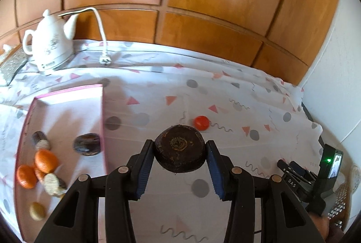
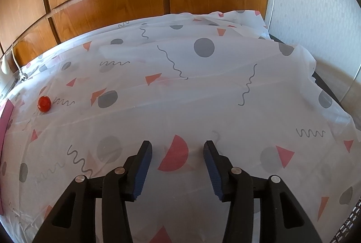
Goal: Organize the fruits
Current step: 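Carry the dark round fruit into the tray with the left gripper and release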
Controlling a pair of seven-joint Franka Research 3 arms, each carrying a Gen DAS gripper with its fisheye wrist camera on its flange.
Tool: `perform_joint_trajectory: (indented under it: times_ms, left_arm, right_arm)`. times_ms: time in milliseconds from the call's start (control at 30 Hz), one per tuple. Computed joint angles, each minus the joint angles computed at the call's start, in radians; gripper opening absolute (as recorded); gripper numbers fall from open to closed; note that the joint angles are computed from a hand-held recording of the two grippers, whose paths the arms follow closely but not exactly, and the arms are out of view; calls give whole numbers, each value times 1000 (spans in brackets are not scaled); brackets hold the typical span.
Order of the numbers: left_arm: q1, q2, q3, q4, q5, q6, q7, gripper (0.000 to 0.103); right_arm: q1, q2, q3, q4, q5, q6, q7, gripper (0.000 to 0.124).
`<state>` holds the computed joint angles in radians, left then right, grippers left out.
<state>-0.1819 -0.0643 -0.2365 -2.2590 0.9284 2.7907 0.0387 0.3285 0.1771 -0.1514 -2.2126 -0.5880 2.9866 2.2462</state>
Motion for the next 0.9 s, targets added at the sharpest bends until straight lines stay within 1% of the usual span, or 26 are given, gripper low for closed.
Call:
perform_joint_trajectory:
  times_ms: [200, 433, 733, 833, 900]
  left_arm:
    - [35, -87, 2, -91, 14, 3, -63, 47]
    - [115, -226, -8, -239, 4, 25, -132, 47]
    - [226, -457, -17, -464, -96, 50, -153, 47]
    - [264, -523, -24, -530, -137, 75, -151, 47]
    - [289, -545, -33, -559, -163, 100, -151, 47]
  right_arm:
    - [6, 7, -5, 12, -14, -12, 9, 49]
    - [6, 11, -5, 21, -30, -22, 20, 50]
    - [8, 9, -7, 23, -82, -32, 64, 50]
    - [5, 8, -4, 24, -92, -33, 74, 50]
    - [3, 8, -2, 25, -95, -36, 78, 50]
